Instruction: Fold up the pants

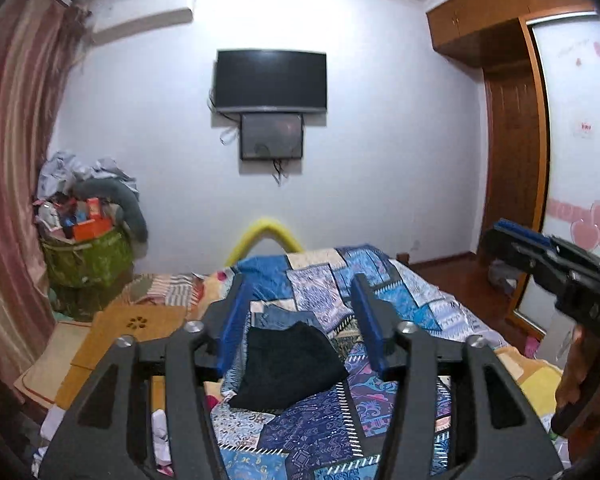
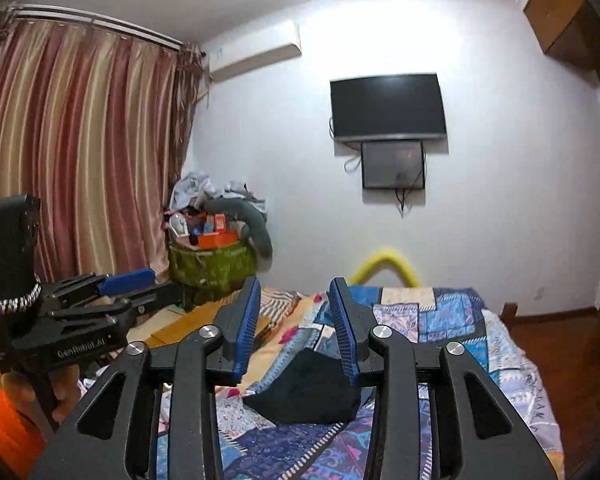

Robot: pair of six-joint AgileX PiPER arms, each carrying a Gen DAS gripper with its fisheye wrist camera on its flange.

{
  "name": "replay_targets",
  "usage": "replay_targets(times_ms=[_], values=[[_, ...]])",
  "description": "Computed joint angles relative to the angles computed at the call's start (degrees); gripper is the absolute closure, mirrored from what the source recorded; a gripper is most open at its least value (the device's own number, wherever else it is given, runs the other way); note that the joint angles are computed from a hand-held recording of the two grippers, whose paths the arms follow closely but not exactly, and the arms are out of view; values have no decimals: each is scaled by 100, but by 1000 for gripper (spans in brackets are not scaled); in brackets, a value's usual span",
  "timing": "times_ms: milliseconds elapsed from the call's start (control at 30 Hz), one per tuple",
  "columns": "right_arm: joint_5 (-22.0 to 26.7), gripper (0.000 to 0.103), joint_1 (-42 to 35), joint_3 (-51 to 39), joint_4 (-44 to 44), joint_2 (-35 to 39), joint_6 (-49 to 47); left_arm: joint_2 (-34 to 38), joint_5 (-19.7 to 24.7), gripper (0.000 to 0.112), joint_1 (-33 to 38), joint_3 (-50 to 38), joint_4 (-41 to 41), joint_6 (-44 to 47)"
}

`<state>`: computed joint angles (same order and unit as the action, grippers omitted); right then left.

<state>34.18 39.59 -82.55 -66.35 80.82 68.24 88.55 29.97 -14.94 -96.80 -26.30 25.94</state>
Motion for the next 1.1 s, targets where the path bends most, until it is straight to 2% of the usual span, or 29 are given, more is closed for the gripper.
replay_targets(times_ms=[33,100,200,367,467,867,1100], values=[[205,66,182,72,-169,-65,144,-244,-140,48,-34,259,91,-87],[511,48,441,207,-510,-131,472,-621,-285,35,-43,677,-13,-3],[971,30,790,410,-984,-236,965,-1009,-362,29,-72,1084,-16,-73],[1258,13,975,565,-1244,-354,1284,-1403,-647,10,-302,1530,572,-649],[1329,1,1017,629,-1252,-417,1397,-1559,-849,10,-494,1740,1211,-1196],[1860,1,1435,774,-1421,-435,1518,-1840,-831,10,-477,2103,967,-1051],[1996,0,1536,822,-1359,-452,1504,-1818,-826,10,-473,2121,848,-939]])
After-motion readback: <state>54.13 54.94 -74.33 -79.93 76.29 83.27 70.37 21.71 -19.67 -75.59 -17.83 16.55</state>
